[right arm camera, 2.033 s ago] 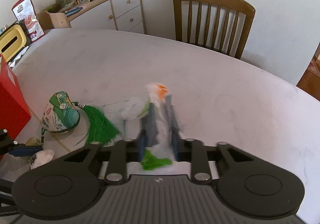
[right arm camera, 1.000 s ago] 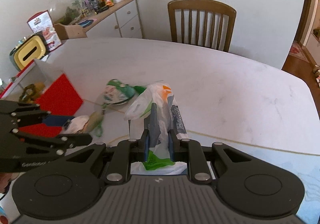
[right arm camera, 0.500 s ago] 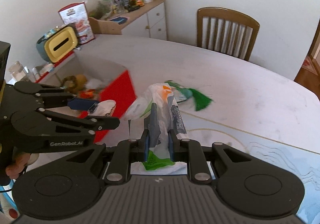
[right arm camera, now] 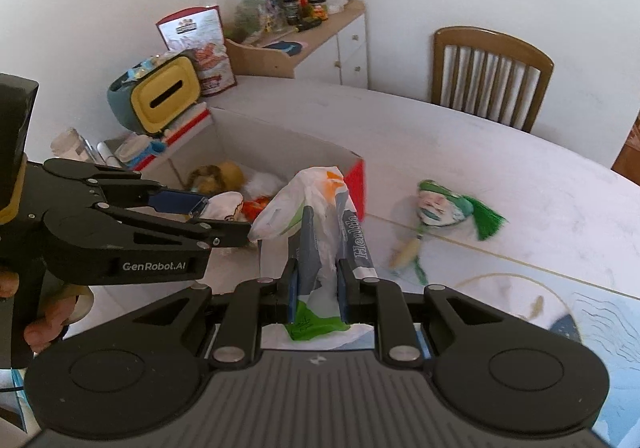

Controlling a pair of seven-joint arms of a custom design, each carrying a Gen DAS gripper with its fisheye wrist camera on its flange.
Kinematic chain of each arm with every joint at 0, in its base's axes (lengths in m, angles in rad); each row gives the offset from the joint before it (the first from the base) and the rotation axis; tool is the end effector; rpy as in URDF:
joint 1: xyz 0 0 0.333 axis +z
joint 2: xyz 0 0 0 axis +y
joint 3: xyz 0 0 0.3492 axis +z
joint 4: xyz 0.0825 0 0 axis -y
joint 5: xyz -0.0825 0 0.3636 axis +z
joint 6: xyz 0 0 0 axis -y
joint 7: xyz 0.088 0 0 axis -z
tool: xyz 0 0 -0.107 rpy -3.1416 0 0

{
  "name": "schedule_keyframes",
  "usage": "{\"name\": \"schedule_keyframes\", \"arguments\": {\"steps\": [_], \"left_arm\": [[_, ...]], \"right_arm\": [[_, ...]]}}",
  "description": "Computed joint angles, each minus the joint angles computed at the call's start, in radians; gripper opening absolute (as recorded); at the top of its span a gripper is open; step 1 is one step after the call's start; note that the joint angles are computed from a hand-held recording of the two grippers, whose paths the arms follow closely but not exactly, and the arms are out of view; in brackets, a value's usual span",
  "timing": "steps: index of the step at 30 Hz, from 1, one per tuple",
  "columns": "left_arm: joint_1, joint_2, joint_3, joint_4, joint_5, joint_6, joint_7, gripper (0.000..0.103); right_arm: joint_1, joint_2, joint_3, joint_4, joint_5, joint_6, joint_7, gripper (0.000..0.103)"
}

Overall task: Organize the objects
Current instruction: 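Carry the white plush toy with the left tool while the right tool carries the plastic bag over the box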

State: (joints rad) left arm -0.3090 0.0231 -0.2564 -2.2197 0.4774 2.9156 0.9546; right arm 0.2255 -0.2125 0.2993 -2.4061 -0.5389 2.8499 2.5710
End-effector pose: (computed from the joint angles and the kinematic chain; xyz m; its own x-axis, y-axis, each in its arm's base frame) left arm 0.4561 -0.3219 0.4847 -0.3754 -0.9266 0.0233 -0.7126 0.2725 -0.6465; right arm 0.4003 0.2723 0.5030 0.0574 -0.9890 -0.1366 -0.7653 0.0443 -0.6422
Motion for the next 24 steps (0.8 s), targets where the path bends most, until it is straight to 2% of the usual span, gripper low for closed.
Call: {"name": "schedule_keyframes", "arguments": {"steps": [4,8,15,24], "left_arm": [[0.025,-0.017,0.018,-0.019,-0.017,0.005,0.034,0.043],[0.052,-0.023,0.032,-0.028,-0.013,0.003,0.047,0.043],[0.091,-0.005,0.049,-0.023,-0.022,-0.004,0.086,0.043],[0.105,0.076,0.062,0.039,-0.016,-0.079,0.139,0.043]], "right_arm": [[0.011,0.066,0.016,0.077,-0.048,-0.027,0.047,0.019],[0.057,0.134,-0.009,0.151,-0.093,-0.058,0.089,0.019],[0.151,0.241,-0.077,0.268,-0.129,-0.111,0.118,0.019],[0.27,0.365,-0.191,0.405,-0.168,-0.195,0.151,0.019]]}}
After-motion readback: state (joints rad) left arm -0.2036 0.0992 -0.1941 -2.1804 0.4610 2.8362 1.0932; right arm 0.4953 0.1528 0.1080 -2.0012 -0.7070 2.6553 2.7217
